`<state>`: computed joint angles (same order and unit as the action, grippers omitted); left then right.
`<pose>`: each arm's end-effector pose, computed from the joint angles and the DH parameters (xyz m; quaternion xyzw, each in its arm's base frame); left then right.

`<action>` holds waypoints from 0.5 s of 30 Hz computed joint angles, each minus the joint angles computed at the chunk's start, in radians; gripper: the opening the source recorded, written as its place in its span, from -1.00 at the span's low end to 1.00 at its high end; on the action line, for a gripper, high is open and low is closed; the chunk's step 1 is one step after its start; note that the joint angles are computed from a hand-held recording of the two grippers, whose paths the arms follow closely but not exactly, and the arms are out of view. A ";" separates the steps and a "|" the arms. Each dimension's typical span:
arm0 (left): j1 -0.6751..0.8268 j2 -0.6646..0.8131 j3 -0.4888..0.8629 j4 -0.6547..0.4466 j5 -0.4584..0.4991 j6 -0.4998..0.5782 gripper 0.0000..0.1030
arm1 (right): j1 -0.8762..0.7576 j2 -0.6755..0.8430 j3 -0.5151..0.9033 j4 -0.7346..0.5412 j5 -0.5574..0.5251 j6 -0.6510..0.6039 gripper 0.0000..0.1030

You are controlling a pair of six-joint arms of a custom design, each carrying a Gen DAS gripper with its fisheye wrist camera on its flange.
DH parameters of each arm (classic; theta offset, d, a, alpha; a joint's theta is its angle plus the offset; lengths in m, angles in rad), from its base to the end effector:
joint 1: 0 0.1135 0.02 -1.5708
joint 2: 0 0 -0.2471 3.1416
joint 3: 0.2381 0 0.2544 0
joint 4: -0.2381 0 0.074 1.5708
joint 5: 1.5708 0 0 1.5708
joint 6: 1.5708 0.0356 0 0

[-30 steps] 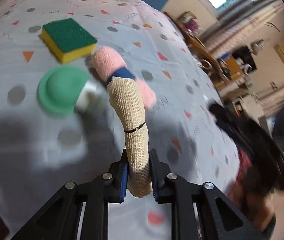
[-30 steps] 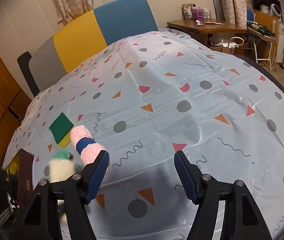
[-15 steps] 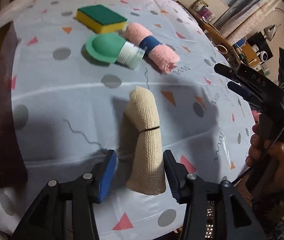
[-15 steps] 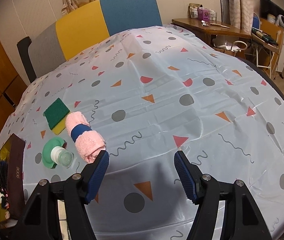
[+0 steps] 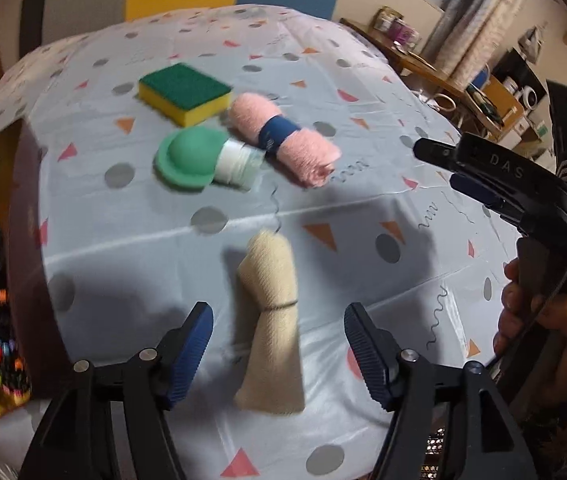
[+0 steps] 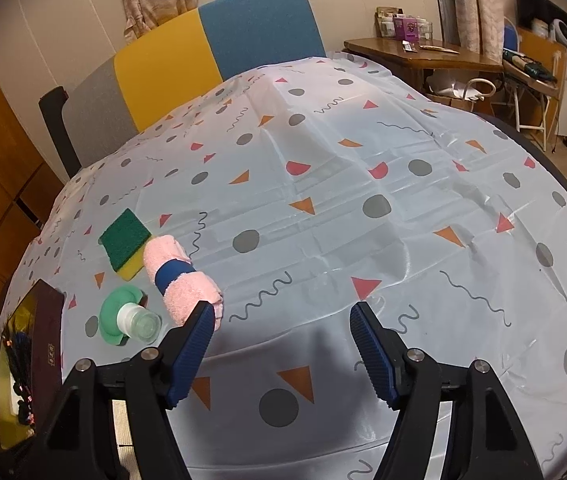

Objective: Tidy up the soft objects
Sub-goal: 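Lift the loofah with the left gripper toward the gold tray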

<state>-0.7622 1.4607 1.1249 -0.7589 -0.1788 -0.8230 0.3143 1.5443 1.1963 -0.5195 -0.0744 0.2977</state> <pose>0.2185 -0.1998 0.2374 -0.0505 0.9668 -0.1064 0.2267 0.3198 0.1067 0.2491 -0.0206 0.9380 0.1370 0.3177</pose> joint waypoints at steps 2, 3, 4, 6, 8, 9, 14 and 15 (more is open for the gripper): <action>0.020 0.071 0.045 0.002 0.028 0.037 0.31 | 0.004 0.002 0.001 -0.001 0.002 -0.003 0.38; 0.035 0.108 0.062 -0.002 0.055 0.041 0.21 | 0.003 0.003 0.002 -0.003 0.001 -0.004 0.38; 0.043 0.129 0.061 0.011 0.075 0.043 -0.27 | 0.003 0.004 0.002 -0.004 0.000 -0.004 0.38; 0.061 0.143 0.034 0.032 0.112 0.050 -0.61 | 0.000 0.007 0.001 -0.002 -0.002 -0.004 0.38; 0.047 0.094 -0.033 0.082 0.084 0.074 -0.63 | -0.003 0.012 0.003 -0.002 -0.005 -0.004 0.38; 0.035 0.079 -0.046 0.078 0.065 0.084 -0.63 | -0.003 0.017 0.006 -0.004 -0.007 -0.004 0.38; -0.003 -0.068 -0.159 0.096 0.033 0.083 -0.64 | 0.018 0.035 0.014 -0.010 -0.001 -0.028 0.38; -0.012 -0.097 -0.175 0.090 0.026 0.082 -0.64 | 0.024 0.036 0.013 -0.008 0.001 -0.035 0.38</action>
<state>-0.7739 1.3642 0.9496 -0.6684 -0.1528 -0.7412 0.3386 1.5805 1.2091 -0.5271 -0.0735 0.2627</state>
